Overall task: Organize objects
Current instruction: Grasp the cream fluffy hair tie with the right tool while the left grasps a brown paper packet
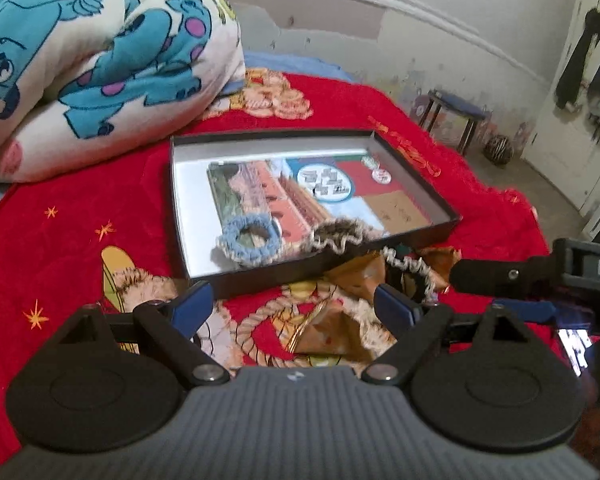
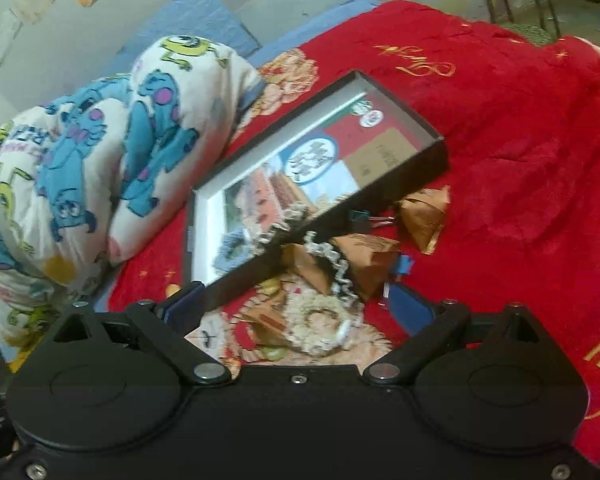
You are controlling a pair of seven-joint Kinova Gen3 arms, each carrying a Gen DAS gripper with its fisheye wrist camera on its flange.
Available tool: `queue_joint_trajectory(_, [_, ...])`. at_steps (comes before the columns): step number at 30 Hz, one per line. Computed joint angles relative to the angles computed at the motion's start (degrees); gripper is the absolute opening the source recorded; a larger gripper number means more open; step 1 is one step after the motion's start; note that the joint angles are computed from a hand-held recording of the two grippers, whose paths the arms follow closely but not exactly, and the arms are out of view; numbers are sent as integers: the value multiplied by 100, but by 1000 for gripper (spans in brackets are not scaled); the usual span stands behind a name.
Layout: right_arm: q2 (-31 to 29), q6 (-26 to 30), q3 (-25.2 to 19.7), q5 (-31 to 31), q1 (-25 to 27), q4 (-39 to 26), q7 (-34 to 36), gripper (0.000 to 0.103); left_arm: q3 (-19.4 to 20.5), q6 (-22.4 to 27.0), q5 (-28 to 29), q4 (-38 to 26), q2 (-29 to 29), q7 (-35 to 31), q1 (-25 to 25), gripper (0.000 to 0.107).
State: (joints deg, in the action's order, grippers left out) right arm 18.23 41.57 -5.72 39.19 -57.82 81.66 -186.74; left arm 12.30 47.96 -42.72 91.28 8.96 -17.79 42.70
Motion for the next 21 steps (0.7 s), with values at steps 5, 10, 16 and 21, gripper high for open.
queue_joint_trajectory(5, [73, -158, -87, -428, 144, 67, 48, 91, -17, -157, 174, 69, 104, -24, -13, 93])
queue_joint_trajectory(10, [223, -389, -56, -935, 306, 45, 325, 79, -124, -202, 165, 31, 319, 68, 94, 92])
queue_joint_trajectory(16, [336, -923, 28, -1620, 542, 232, 464, 63, -284, -204, 101, -73, 584, -23, 225, 86])
queue_joint_trajectory(21, [570, -1022, 41, -2074, 652, 110, 891, 51, -414, -490, 349, -63, 701, -126, 142, 57])
